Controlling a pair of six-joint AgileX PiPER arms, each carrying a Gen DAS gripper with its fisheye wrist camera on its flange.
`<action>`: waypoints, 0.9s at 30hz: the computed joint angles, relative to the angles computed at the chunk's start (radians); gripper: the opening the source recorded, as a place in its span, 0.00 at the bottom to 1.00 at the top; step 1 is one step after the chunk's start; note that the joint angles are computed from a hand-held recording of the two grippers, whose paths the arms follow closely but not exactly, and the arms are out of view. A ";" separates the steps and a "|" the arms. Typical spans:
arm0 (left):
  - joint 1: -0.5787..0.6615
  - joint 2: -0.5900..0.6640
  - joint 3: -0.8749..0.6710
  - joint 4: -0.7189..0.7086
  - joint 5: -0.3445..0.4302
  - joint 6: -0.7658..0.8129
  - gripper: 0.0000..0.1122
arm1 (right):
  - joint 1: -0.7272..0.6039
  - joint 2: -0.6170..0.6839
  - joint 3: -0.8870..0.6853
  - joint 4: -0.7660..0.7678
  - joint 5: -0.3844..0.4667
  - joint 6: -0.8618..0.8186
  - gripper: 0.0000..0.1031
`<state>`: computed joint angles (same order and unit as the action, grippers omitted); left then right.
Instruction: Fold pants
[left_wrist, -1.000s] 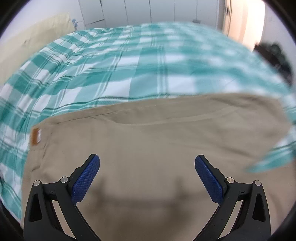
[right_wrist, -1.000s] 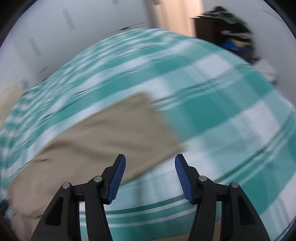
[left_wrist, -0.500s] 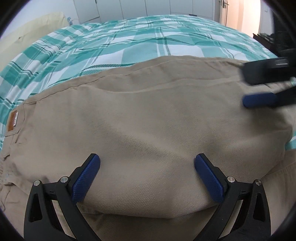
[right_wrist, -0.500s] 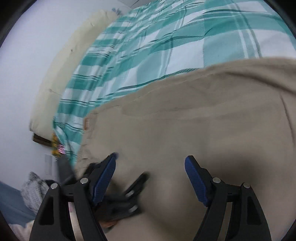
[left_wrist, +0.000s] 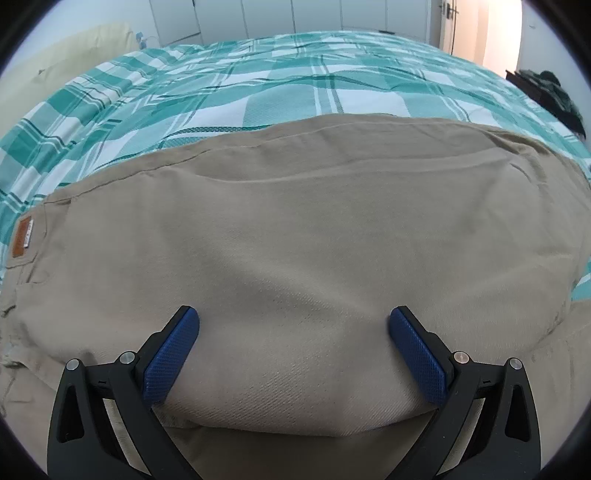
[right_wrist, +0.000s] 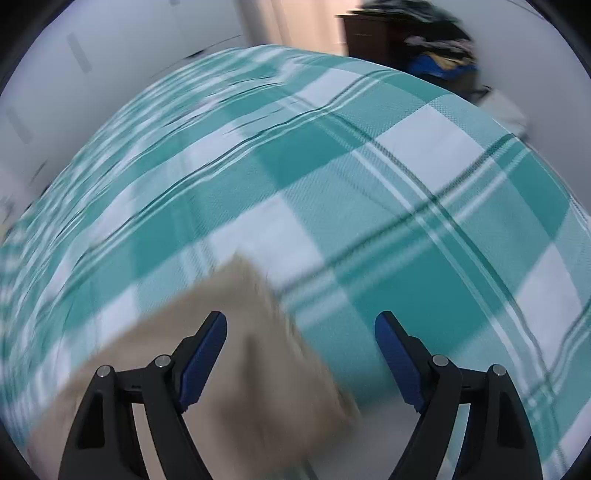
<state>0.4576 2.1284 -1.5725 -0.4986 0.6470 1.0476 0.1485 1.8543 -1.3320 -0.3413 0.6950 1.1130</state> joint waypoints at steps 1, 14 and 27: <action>-0.014 -0.014 -0.007 0.070 0.005 -0.068 0.91 | 0.008 -0.047 0.034 0.062 -0.011 -0.076 0.80; 0.185 -0.365 0.400 0.153 0.324 0.323 0.91 | 0.655 -0.305 0.487 0.612 -0.339 -0.261 0.77; 0.368 -0.283 0.138 0.161 0.462 0.243 0.91 | 0.700 -0.799 0.711 -0.029 0.226 0.635 0.83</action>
<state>0.8260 1.8457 -1.4347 -0.3379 1.1092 1.2904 0.8486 1.0558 -0.6206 -0.3698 0.9209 1.7479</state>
